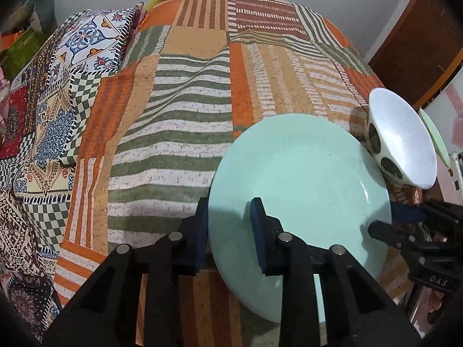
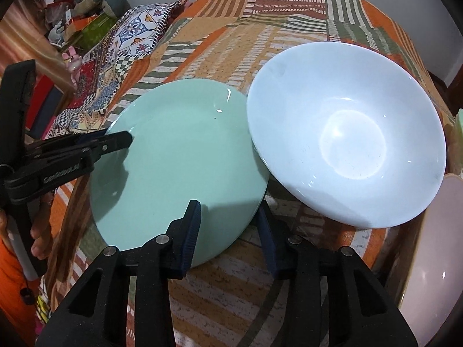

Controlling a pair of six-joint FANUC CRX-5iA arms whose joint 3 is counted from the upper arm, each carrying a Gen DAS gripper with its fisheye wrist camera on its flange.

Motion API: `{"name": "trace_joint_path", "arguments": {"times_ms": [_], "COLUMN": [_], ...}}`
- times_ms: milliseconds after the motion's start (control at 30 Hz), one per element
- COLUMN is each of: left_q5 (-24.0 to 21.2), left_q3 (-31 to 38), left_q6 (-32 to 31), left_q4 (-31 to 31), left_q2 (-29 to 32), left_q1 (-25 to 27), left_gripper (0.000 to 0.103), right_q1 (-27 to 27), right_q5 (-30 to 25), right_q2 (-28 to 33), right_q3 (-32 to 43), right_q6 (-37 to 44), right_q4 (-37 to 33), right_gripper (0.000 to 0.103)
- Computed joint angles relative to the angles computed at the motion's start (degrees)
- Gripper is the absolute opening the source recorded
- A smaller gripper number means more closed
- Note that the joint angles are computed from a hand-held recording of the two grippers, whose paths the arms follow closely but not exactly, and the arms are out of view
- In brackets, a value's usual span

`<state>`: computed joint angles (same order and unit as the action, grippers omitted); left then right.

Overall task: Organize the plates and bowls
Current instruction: 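Lift the mint green plate with both grippers and carry it toward the white plate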

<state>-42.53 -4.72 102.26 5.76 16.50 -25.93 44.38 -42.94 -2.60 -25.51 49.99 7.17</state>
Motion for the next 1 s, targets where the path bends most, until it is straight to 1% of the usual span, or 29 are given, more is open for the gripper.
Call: {"name": "trace_joint_path", "arguments": {"times_ms": [133, 267, 467, 667, 1000], "left_q5": [-1.64, -3.66, -2.95, -1.97, -2.15], "left_q3": [-1.01, -1.35, -5.69, -8.45, -8.27], "left_q6": [-1.64, -1.37, -1.59, 0.98, 5.93], "left_q4": [3.01, 1.06, 1.66, 0.25, -3.23], "left_q2": [-0.66, -1.88, -5.46, -8.39, -10.51], "left_q1": [0.47, -0.8, -1.69, -3.24, -5.21], "left_gripper": [0.028, 0.028, 0.028, 0.028, 0.028], "right_q1": [0.52, 0.91, 1.78, 2.06, 3.04], "right_q5": [-0.82, -1.32, -1.31, -0.49, 0.28], "right_q2": [0.0, -0.24, -0.39, -0.88, -4.01], "right_q3": [-0.1, -0.22, -0.86, -1.5, -3.43], "right_q6": [-0.71, -0.64, -1.46, -2.02, -3.77], "right_q4": [1.12, 1.29, 2.8, 3.1, 3.57], "right_gripper": [0.035, 0.035, 0.035, 0.034, 0.033]}}
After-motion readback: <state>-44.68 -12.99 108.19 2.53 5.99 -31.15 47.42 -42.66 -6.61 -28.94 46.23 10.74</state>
